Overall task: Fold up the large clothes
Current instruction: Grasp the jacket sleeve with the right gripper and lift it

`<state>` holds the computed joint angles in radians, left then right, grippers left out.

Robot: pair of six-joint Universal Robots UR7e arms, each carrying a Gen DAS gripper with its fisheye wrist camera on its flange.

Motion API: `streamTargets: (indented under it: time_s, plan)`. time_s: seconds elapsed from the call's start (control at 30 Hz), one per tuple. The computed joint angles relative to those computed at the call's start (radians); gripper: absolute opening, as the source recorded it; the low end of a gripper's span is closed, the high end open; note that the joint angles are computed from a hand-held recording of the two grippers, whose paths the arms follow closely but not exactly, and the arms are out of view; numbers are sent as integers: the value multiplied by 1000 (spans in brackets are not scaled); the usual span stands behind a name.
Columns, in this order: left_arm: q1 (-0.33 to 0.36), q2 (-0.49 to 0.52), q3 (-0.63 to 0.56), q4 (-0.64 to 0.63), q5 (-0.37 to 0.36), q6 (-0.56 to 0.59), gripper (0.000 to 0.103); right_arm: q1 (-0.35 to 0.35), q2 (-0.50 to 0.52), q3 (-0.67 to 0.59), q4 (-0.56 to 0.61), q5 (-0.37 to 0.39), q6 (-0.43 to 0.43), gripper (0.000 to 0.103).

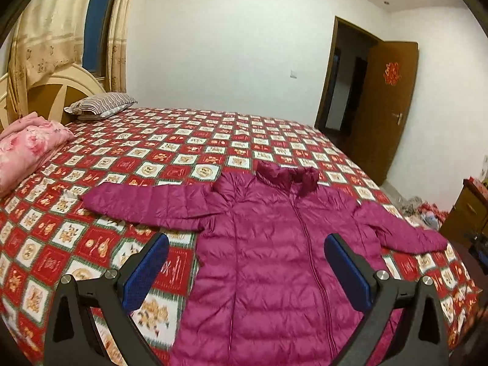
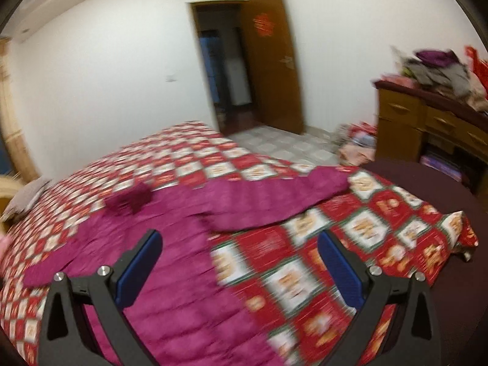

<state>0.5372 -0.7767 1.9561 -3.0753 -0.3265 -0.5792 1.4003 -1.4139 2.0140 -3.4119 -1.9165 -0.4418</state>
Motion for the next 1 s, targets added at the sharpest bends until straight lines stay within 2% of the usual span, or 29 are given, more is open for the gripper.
streamTargets:
  time_s: [0.07,0.1,0.2,0.27,0.37,0.43,0.53,0.63,0.67,0.77,0.8,1.0]
  plan:
    - [23,22,-13,-61,-12,58,102,-39,34,-86,46,-20,40,103]
    - [45,28,-28,-34,-28,51,102,-54,58,-126,54,-34,46,103]
    - [101,17,-79,208,-64,-66,102,-111,143,-268,85,-63,55,102]
    - [135,24,-118,338,-56,-120,102,-139,197,-362,126,-92,74,100]
    - [163,42,-139,347,-35,-112,102,-178,260,-492,256,-104,154,94]
    - [181,56,-158,345,-16,-101,102,-202,293,-563,352,-90,241,85]
    - [202,72,-180,321,-16,-78,102,-212,338,-635,443,-99,291,78]
    - [219,84,-204,323,-36,-67,102,-212,367,-669,474,-96,277,62]
    - [223,88,-211,324,-43,-65,102,-207,382,-681,449,-115,253,55]
    - [233,94,-216,297,-71,-47,102,-208,385,-693,475,-84,229,23]
    - [236,94,-214,287,-82,-44,102,-200,382,-688,461,-90,213,18]
    - [234,75,-177,220,-108,-28,102,-119,341,-609,334,-38,54,15]
